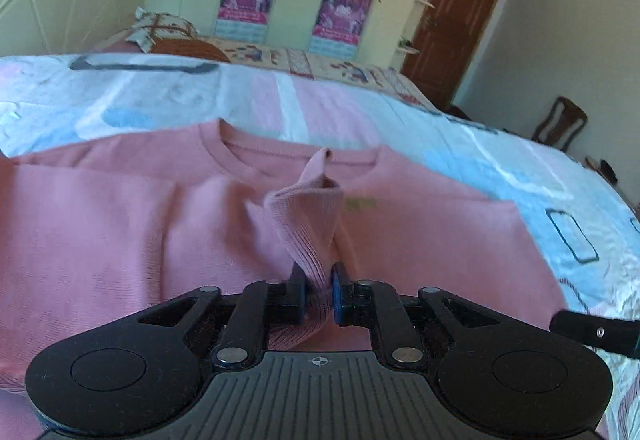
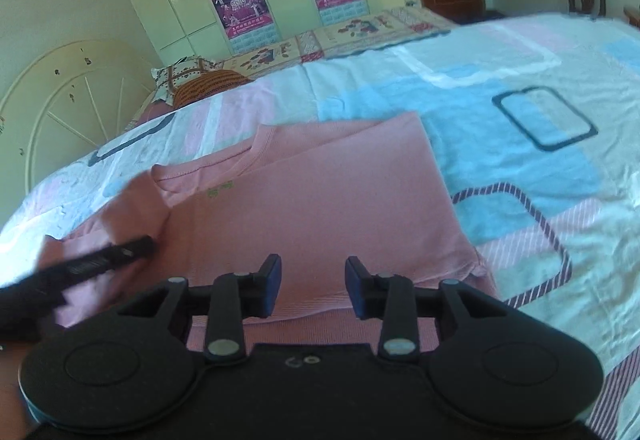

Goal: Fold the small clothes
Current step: 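Lift the held sleeve and lay it across the sweatshirt body with the left gripper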

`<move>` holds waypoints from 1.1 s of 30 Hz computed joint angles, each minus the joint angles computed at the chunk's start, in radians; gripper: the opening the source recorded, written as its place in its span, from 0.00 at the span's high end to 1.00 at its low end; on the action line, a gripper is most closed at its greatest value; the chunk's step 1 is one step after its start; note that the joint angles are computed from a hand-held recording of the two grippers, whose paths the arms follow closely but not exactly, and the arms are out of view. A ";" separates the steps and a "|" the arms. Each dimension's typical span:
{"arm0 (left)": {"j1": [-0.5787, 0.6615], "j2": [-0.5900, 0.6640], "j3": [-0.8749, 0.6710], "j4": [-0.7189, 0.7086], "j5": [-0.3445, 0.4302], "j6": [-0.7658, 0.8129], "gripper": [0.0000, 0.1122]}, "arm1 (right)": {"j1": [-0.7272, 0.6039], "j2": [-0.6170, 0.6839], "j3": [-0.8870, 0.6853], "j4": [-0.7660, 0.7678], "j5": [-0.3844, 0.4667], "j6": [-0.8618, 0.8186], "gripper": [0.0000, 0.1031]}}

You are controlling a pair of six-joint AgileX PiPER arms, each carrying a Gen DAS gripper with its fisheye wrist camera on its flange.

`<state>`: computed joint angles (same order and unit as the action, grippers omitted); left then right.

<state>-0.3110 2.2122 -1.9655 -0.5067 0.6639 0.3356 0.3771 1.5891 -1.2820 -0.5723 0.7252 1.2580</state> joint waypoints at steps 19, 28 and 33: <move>0.441 -0.441 0.688 -0.073 -0.244 0.335 0.53 | -0.087 0.301 -0.217 0.470 -0.257 -0.397 0.60; 0.400 -0.291 0.557 -0.052 -0.314 0.285 0.69 | -0.034 0.292 -0.281 0.181 -0.174 -0.221 0.94; 0.415 -0.274 0.535 -0.137 -0.277 0.395 0.83 | 0.004 0.176 -0.174 -0.098 -0.125 -0.015 0.94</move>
